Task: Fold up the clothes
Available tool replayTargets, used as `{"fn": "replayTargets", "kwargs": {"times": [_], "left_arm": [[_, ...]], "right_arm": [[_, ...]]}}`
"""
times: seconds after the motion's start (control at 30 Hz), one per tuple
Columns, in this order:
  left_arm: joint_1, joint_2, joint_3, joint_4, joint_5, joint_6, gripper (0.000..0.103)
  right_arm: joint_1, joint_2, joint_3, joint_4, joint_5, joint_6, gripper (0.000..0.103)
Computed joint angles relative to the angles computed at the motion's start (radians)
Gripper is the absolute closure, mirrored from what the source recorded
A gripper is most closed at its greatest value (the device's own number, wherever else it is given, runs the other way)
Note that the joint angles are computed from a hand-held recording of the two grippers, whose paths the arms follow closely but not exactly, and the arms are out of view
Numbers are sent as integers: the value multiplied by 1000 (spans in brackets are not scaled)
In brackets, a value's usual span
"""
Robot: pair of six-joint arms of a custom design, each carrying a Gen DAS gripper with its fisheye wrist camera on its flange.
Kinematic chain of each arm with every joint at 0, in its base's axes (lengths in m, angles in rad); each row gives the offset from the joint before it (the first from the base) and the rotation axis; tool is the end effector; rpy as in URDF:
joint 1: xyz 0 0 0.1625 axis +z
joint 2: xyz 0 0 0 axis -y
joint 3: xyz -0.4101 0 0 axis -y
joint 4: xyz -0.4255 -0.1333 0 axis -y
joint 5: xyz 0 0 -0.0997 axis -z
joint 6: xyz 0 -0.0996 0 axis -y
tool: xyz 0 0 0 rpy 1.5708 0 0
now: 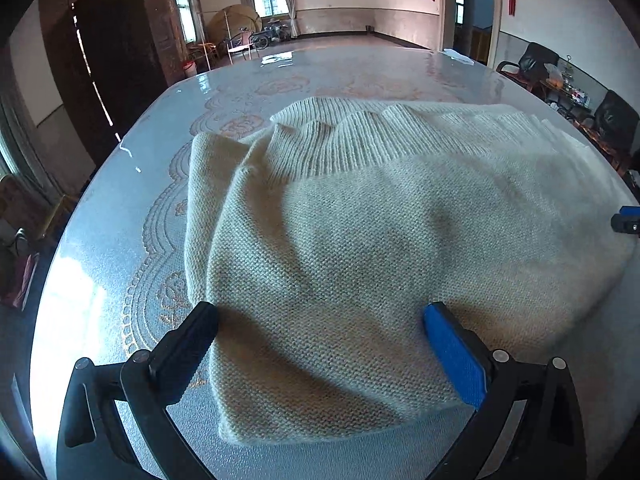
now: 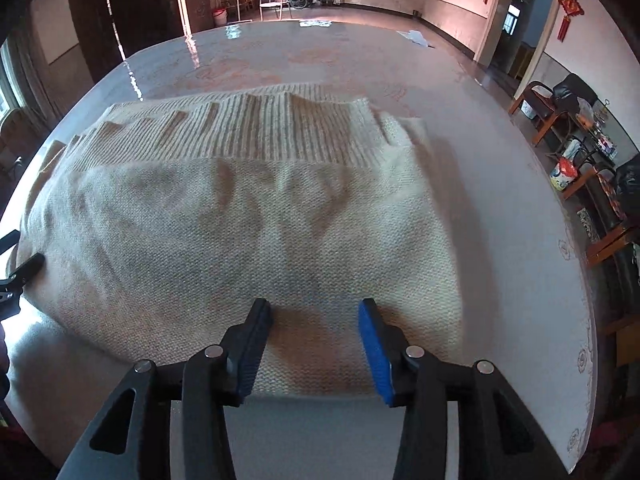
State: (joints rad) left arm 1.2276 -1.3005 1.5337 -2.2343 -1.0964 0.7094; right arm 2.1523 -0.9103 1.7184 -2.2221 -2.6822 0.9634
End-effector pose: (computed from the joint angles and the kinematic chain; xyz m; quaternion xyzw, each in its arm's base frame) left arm -0.0507 -0.6733 0.4204 0.4336 0.8463 -0.1623 0.2635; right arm 0.3868 -0.5082 0.1195 -0.1202 -0.8394 0.3194 0.4231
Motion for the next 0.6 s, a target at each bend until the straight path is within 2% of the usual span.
{"fn": "replayTargets", "kwargs": {"times": [0.03, 0.1, 0.17, 0.23, 0.33, 0.4, 0.5, 0.6], "left_arm": [[-4, -7, 10, -15, 4, -1, 0], [-5, -6, 17, -35, 20, 6, 0], [-3, -6, 13, -14, 40, -12, 0], [5, -16, 0, 18, 20, -52, 0], [14, -35, -3, 17, 4, -80, 0], [20, -42, -7, 24, -2, -93, 0], [17, -41, -15, 41, -1, -106, 0], [0, -46, 12, 11, 37, -79, 0]], "right_arm": [[13, -11, 21, -63, -17, -30, 58], [28, -32, 41, -64, -41, -27, 58], [24, -56, 38, 60, -29, 52, 58], [11, -75, 50, 96, -2, 93, 58], [12, -110, 72, 161, -10, 210, 58], [10, -126, 85, 175, 2, 257, 58], [7, -124, 103, 99, 19, 194, 58], [6, -94, 95, 28, 20, 91, 58]]}}
